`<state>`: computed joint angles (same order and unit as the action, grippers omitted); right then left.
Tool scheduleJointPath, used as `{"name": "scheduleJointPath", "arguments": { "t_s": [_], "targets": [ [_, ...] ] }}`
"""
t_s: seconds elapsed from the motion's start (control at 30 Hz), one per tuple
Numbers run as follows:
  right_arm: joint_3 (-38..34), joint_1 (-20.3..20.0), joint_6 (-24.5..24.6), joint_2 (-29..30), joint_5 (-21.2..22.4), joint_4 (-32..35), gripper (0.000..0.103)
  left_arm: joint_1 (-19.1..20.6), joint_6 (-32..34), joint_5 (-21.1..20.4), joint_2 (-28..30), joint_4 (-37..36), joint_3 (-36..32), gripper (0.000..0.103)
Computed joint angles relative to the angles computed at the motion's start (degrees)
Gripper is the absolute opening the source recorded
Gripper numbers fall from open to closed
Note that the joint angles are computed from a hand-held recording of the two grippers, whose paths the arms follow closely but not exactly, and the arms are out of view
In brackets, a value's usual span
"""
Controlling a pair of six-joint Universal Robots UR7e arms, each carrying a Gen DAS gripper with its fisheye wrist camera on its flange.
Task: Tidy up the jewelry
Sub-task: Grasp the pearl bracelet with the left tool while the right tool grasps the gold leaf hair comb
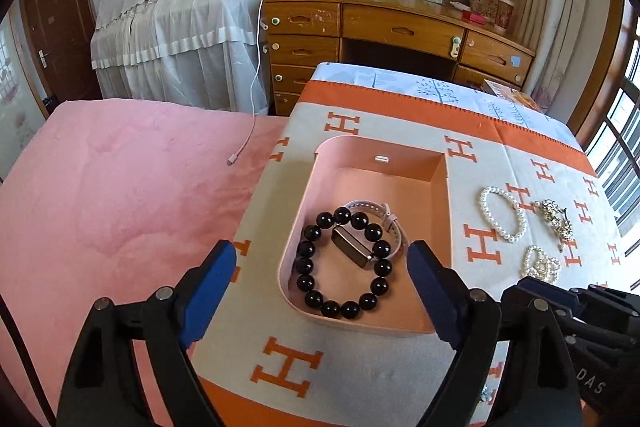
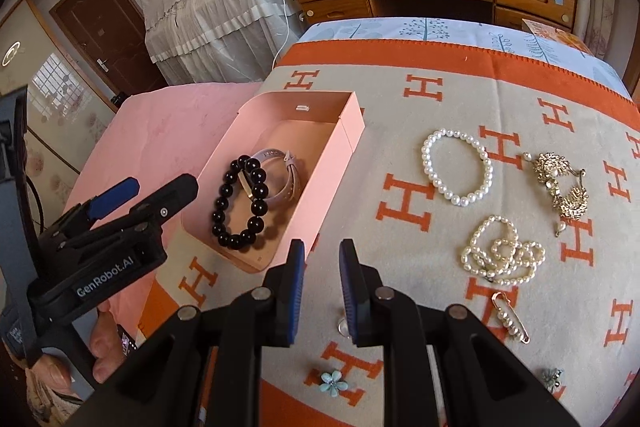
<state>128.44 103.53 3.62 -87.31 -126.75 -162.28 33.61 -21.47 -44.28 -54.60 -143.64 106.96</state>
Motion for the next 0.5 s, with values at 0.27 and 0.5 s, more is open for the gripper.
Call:
{"name": "scheduleJointPath", "arguments": {
  "t_s": [0.27, 0.5],
  "targets": [
    [3.57, -0.78, 1.73, -2.99, -1.07, 0.82, 0.018, -2.52, 0.42, -0.15, -0.74, -0.81, 1.29, 0.086],
    [5.76, -0.35, 2.21, -5.78, -2.21, 0.29, 0.018, -4.92, 1.12, -0.16, -0.86, -1.7, 2.55, 0.086]
  ]
}}
